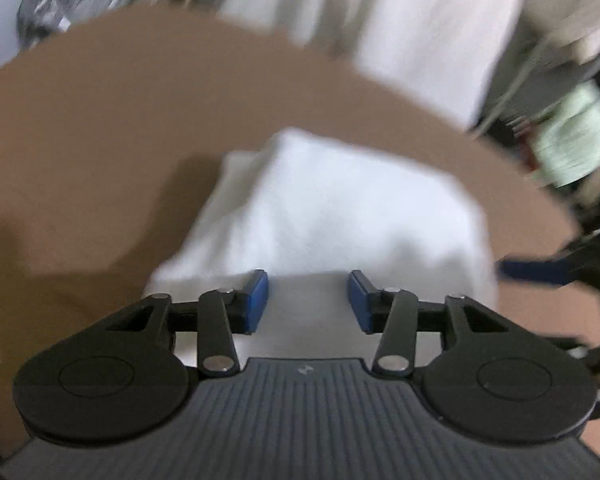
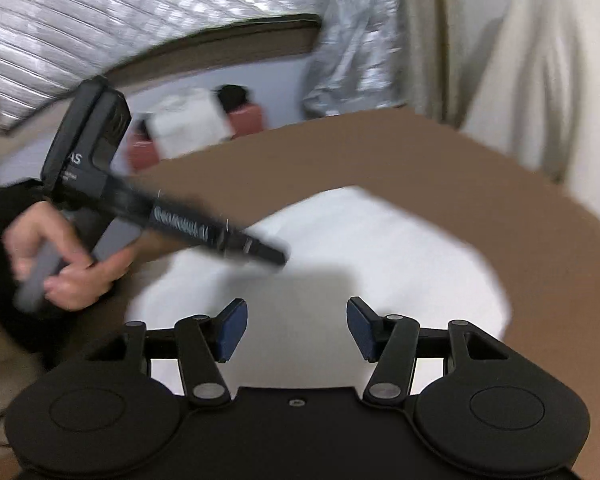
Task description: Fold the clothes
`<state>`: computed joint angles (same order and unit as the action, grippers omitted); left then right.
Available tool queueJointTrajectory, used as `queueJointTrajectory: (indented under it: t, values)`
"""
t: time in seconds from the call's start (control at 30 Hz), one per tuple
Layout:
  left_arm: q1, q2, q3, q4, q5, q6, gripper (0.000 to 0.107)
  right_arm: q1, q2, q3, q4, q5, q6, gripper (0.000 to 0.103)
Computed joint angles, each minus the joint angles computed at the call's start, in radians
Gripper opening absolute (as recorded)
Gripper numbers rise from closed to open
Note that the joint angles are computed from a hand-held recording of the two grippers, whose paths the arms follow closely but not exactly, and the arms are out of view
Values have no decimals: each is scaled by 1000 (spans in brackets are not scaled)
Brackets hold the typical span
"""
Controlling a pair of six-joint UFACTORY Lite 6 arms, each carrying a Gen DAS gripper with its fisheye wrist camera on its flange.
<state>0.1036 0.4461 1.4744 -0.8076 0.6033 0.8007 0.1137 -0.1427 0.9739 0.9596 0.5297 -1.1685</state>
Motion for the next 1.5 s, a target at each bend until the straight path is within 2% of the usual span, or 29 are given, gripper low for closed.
queueJointTrajectory:
  t: [0.1, 0.13, 0.17, 0.2, 0.27, 0.4, 0.53, 0.6, 0.63, 0.73, 0.8, 0.87, 0.93, 0.97, 1.0, 1.03, 1.1, 1.17, 1.23, 1.37, 1.5]
  values:
    - [-23, 94, 88, 175, -94, -133, 46, 52, 186, 84, -77, -203, 23, 61]
    - [-22, 113, 101, 207, -122, -148, 58, 50, 237, 104, -99, -245, 52, 62]
    - [-13, 133, 116, 207, -131, -144, 58, 45, 290, 123, -83, -284, 42, 68]
    - [9, 156, 135, 165, -98, -121, 58, 21, 338, 149, -25, -281, 3, 69]
    - [58, 207, 188, 83, -21, -70, 58, -54, 386, 174, 150, -205, -139, 72]
    - [80, 240, 206, 76, -28, -49, 62, -127, 444, 189, 284, -133, -278, 72]
    - [116, 271, 222, -16, 31, -1, 60, -140, 471, 219, 261, -103, -255, 72]
    - [133, 259, 210, -66, 67, 41, 47, -130, 478, 238, 222, -100, -211, 73]
    - [139, 242, 189, -90, 82, 68, 37, -132, 472, 236, 198, -95, -191, 73]
    - [153, 186, 114, -164, 107, 156, 37, -165, 459, 235, 120, -52, -129, 73]
    - [158, 162, 81, -157, 61, 151, 40, -192, 464, 249, 98, -20, -82, 73]
    - [165, 143, 81, -13, 9, -10, 41, -192, 465, 266, 70, -19, -31, 74]
    - [138, 87, -3, 196, -177, -178, 42, -182, 437, 246, 44, -57, 11, 76]
    - [141, 74, -37, 301, -257, -257, 54, -176, 408, 215, 37, -92, 23, 84]
    - [162, 76, -50, 375, -295, -317, 59, -171, 380, 184, 28, -127, 36, 88]
    - [179, 91, -39, 407, -292, -368, 60, -168, 352, 151, 29, -160, 49, 94]
    - [216, 115, 38, 346, -165, -397, 60, -172, 298, 77, 66, -213, 63, 94]
    - [282, 139, 85, 150, -41, -284, 63, -178, 236, 4, 91, -244, 93, 94]
    - [323, 112, 47, -21, 31, -138, 65, -168, 164, -64, 45, -281, 177, 95]
    - [307, 42, -29, -59, 52, -46, 67, -218, 72, -151, 112, -198, 131, 95]
    - [300, 34, -39, -96, 143, -25, 70, -311, 107, -136, 170, -28, 162, 95]
